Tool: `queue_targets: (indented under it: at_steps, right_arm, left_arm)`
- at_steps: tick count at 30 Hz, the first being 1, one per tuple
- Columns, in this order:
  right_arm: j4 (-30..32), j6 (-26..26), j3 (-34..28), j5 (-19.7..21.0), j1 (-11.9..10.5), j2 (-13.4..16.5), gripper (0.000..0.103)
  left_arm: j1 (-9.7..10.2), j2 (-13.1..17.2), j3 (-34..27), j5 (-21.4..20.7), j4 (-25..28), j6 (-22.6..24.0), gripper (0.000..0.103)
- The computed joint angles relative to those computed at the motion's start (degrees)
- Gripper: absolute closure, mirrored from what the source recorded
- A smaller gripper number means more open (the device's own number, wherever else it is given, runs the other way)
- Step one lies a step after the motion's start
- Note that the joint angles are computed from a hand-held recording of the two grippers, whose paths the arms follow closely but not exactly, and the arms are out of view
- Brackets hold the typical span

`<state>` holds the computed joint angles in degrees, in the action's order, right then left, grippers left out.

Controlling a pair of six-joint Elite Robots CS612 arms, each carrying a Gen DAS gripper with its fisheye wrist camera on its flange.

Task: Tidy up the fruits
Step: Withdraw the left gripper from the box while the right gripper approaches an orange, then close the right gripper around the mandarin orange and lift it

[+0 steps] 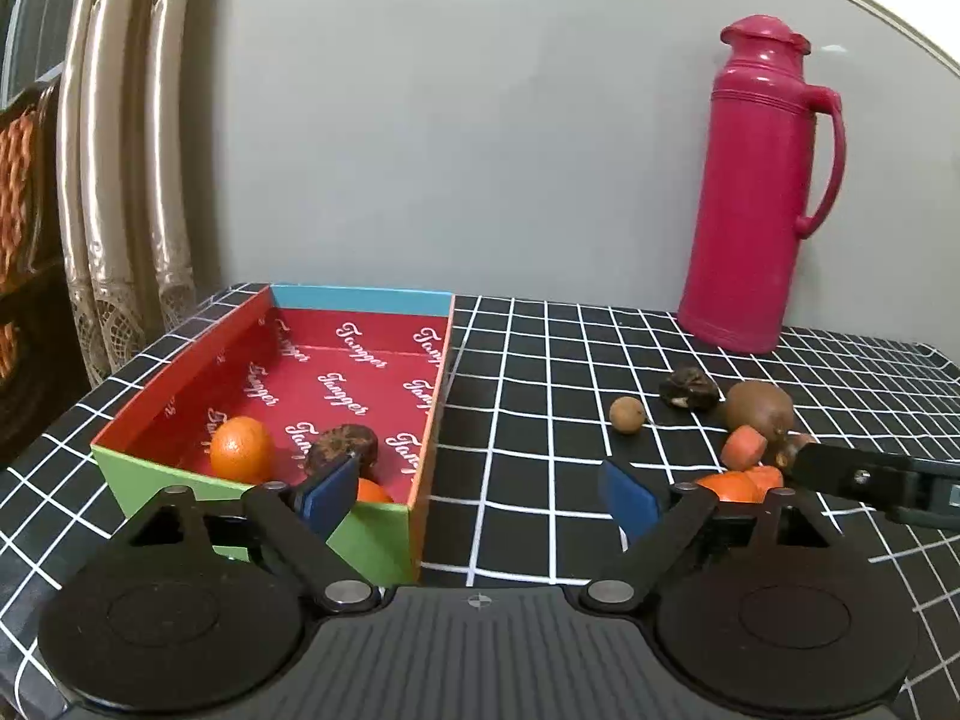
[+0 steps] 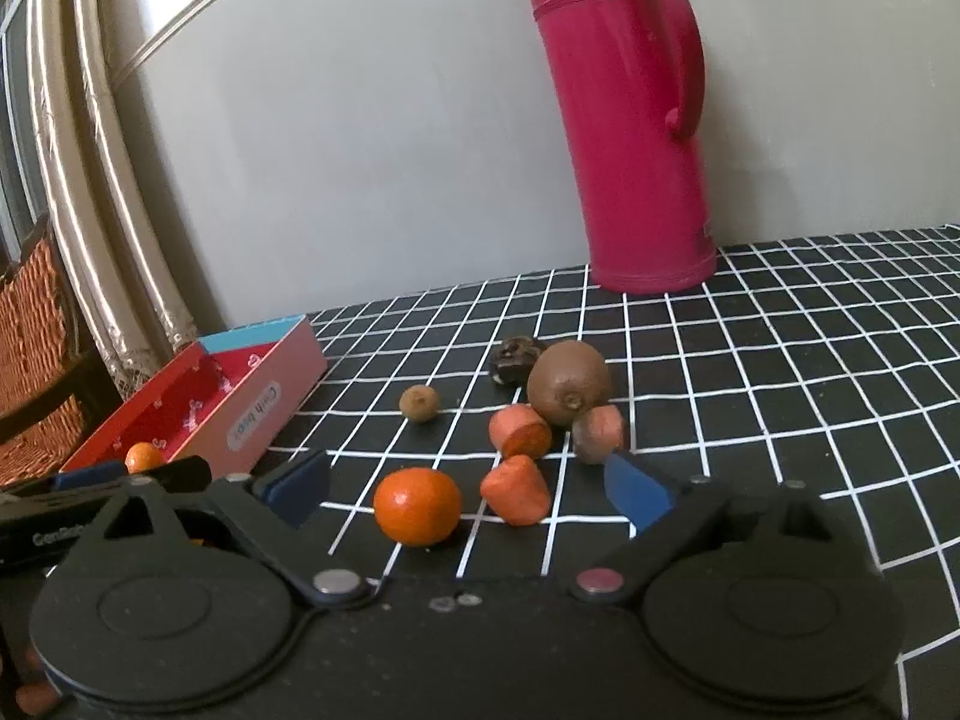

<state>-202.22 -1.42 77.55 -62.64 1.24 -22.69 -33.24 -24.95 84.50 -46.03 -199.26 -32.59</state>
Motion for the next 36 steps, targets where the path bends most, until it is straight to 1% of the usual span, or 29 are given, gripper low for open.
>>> queue_targets:
  at_steps: [1, 3, 6, 8, 10, 11, 13, 15, 20, 23, 28, 33, 36]
  right_arm:
    - [0.74, -0.12, -0.04, 0.4, -0.04, -0.05, 0.015]
    - [2.57, -0.3, -0.32, 1.59, -0.1, -0.09, 0.02]
    - [3.91, -0.54, -0.73, 2.96, 0.0, 0.02, 0.021]
    - [4.53, -1.3, -1.11, 3.09, 0.32, 0.17, 0.024]
    - [5.68, -1.79, -1.56, 3.44, 0.57, 0.32, 0.032]
    - [6.38, -2.08, -1.88, 3.43, 0.75, 0.43, 0.034]
    - [7.77, -2.67, -2.55, 2.7, 1.21, 0.66, 0.038]
    - [8.56, -2.49, -3.21, 2.38, 1.52, 0.98, 0.041]
    - [10.35, -1.76, -4.88, -0.04, 2.32, 1.79, 0.05]
    - [11.44, -2.05, -5.8, -1.19, 2.8, 2.31, 0.06]
    - [10.73, -2.95, -6.15, -2.56, 3.25, 2.67, 0.061]
    - [8.72, -1.69, -6.31, -1.35, 3.12, 2.89, 0.061]
    - [5.65, 0.4, -6.42, 0.12, 2.92, 3.04, 0.061]
  left_arm:
    - [-0.05, -0.07, 0.17, -0.08, 0.0, -0.21, 0.015]
    - [-0.18, -0.24, 0.64, 0.29, -0.27, -0.16, 0.015]
    - [-0.33, -0.37, 1.27, 1.31, -0.85, -0.01, 0.014]
    - [-0.44, -0.5, 1.82, 2.11, -1.32, 0.03, 0.014]
    - [-0.47, -0.66, 2.42, 2.89, -1.9, -0.01, 0.013]
    - [-0.47, -0.71, 2.59, 3.22, -2.06, -0.05, 0.013]
    - [-0.42, -0.85, 3.07, 3.78, -2.45, -0.33, 0.011]
    - [-0.28, -0.98, 3.41, 4.13, -2.58, -0.77, 0.011]
    - [0.13, -1.35, 4.33, 4.47, -2.55, -2.27, 0.01]
    - [0.26, -1.42, 4.62, 4.75, -2.62, -2.56, 0.01]
    - [0.45, -1.6, 5.14, 5.13, -2.36, -3.37, 0.01]
    - [0.69, -1.91, 5.82, 5.75, -1.75, -4.88, 0.01]
    - [0.82, -2.07, 6.32, 6.37, -1.48, -5.52, 0.01]
